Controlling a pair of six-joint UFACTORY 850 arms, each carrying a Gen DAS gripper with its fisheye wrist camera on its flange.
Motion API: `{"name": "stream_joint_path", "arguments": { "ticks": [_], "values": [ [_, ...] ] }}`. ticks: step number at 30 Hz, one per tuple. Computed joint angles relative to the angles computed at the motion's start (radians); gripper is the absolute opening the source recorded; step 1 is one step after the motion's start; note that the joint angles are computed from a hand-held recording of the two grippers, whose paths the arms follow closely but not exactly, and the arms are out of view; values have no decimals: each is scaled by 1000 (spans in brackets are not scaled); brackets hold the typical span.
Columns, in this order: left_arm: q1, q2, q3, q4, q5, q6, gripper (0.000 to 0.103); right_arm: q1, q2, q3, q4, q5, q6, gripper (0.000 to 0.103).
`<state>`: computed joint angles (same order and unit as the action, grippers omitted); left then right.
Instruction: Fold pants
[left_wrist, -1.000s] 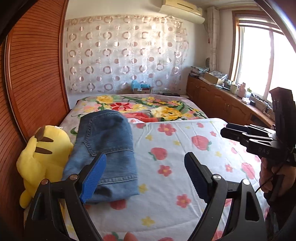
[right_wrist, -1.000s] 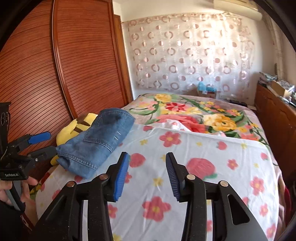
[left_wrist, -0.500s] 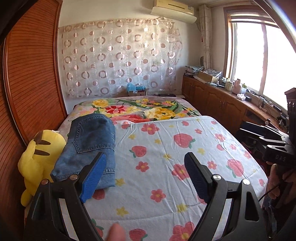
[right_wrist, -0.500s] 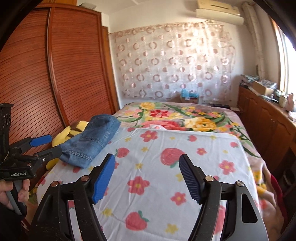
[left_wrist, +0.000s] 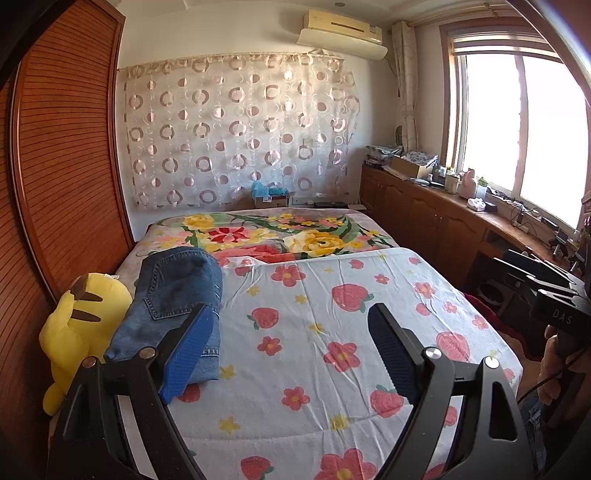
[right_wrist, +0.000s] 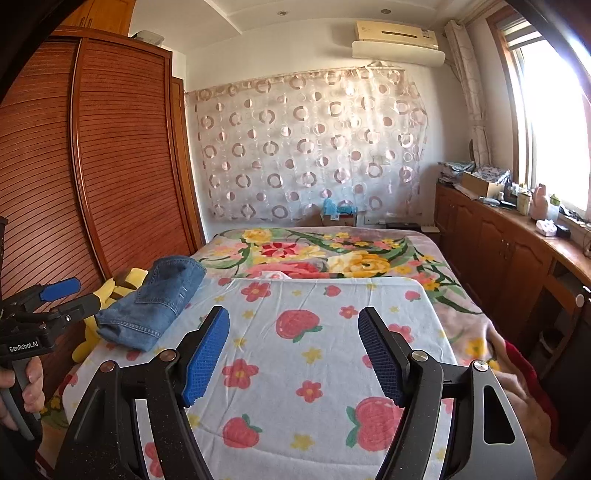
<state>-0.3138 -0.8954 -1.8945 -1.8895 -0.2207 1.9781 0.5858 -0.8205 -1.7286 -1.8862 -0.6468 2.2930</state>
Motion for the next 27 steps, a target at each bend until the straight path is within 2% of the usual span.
{"name": "stream_joint_path", "arguments": {
  "ticks": [27],
  "values": [
    [-1,6,13,-42,1,43,86,-17,22,42,-71,6,63,74]
  ]
}}
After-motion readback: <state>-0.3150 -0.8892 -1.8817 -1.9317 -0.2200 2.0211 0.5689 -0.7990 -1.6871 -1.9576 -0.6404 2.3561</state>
